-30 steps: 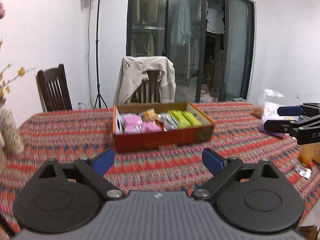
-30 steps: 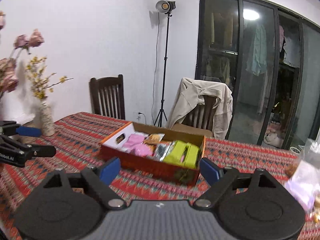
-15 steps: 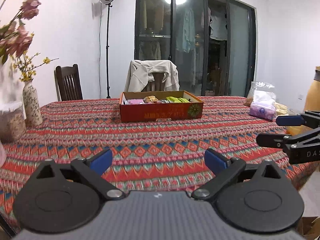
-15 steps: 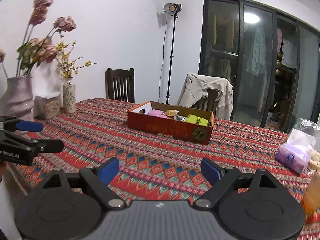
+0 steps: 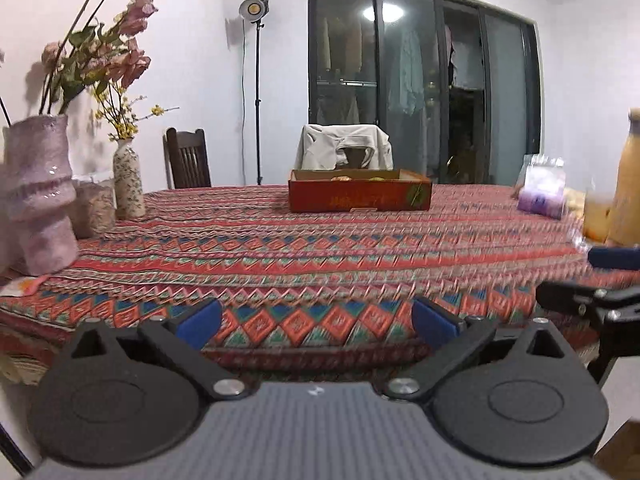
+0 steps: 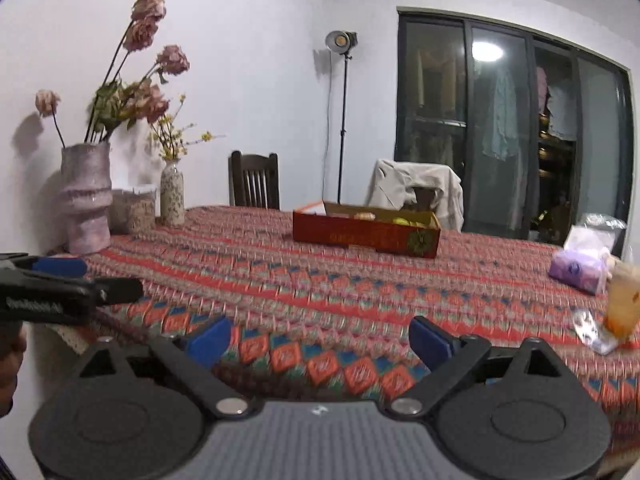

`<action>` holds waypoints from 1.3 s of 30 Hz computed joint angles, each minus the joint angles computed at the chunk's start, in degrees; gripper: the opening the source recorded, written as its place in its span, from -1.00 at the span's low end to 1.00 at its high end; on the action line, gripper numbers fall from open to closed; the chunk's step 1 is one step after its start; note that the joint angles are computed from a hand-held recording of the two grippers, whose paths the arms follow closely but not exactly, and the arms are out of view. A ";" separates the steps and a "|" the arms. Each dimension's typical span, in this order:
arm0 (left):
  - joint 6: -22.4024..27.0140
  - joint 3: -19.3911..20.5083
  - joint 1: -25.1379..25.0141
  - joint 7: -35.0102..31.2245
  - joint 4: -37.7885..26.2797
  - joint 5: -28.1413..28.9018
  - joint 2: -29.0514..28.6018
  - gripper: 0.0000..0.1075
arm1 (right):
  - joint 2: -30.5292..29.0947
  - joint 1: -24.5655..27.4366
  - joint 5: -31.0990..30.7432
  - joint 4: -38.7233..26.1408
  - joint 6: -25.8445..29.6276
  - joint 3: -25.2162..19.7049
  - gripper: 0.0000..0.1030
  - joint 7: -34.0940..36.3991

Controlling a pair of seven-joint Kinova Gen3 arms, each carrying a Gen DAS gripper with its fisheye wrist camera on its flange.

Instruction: Organize snacks

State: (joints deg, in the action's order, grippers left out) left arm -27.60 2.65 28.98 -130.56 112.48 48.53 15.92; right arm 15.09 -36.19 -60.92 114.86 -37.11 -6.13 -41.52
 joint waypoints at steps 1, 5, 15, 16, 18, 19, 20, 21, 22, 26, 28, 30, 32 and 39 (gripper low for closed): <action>-0.75 0.29 0.21 0.59 0.83 -0.32 -0.23 0.92 | 0.50 -0.75 -0.16 0.60 -1.79 -0.38 0.86 -0.88; -2.11 0.91 0.58 1.57 2.55 -2.51 -1.14 0.92 | 1.62 -2.75 2.30 3.64 -8.93 -2.05 0.86 -7.88; -2.00 1.74 -0.30 3.56 2.91 -1.93 -2.02 0.92 | 1.14 -3.01 1.69 5.72 -11.70 -2.12 0.92 -10.94; -1.93 1.80 -0.43 3.92 2.97 -2.12 -2.07 0.92 | 1.12 -2.91 1.51 5.65 -11.45 -2.10 0.92 -10.75; -1.77 1.71 -0.46 4.03 2.90 -1.93 -2.11 0.92 | 1.16 -2.91 1.36 5.62 -11.57 -2.13 0.93 -10.70; -1.75 1.70 -0.47 4.16 2.90 -1.82 -2.13 0.92 | 1.25 -3.02 1.23 5.57 -11.80 -2.16 0.93 -10.58; -1.65 1.68 -0.46 4.15 2.89 -1.67 -2.16 0.92 | 1.31 -3.09 1.14 5.45 -11.89 -2.18 0.93 -10.36; -1.50 1.68 -0.59 4.30 2.87 -1.84 -2.19 0.92 | 1.40 -3.10 1.11 5.40 -11.88 -2.20 0.93 -10.20; -1.58 1.65 -0.52 4.26 2.88 -1.77 -2.18 0.92 | 1.36 -3.06 0.90 5.09 -11.51 -2.18 0.93 -9.77; -1.89 1.69 -0.41 4.25 2.99 -1.94 -2.17 0.92 | 1.46 -2.97 0.88 4.89 -11.12 -2.20 0.93 -9.67; -1.94 1.70 -0.36 4.15 2.97 -1.90 -2.13 0.92 | 1.47 -2.90 1.08 4.92 -10.97 -2.21 0.93 -9.84; -1.82 1.72 -0.42 4.25 2.97 -1.88 -2.16 0.92 | 1.42 -2.88 1.13 4.96 -10.87 -2.18 0.93 -9.88; -1.86 1.72 -0.37 4.26 2.97 -1.74 -2.20 0.92 | 1.36 -2.90 0.95 4.85 -10.74 -2.13 0.93 -9.62; -2.09 1.80 -0.42 4.46 3.13 -1.89 -2.29 0.92 | 1.42 -3.09 1.28 5.07 -11.40 -2.23 0.93 -9.71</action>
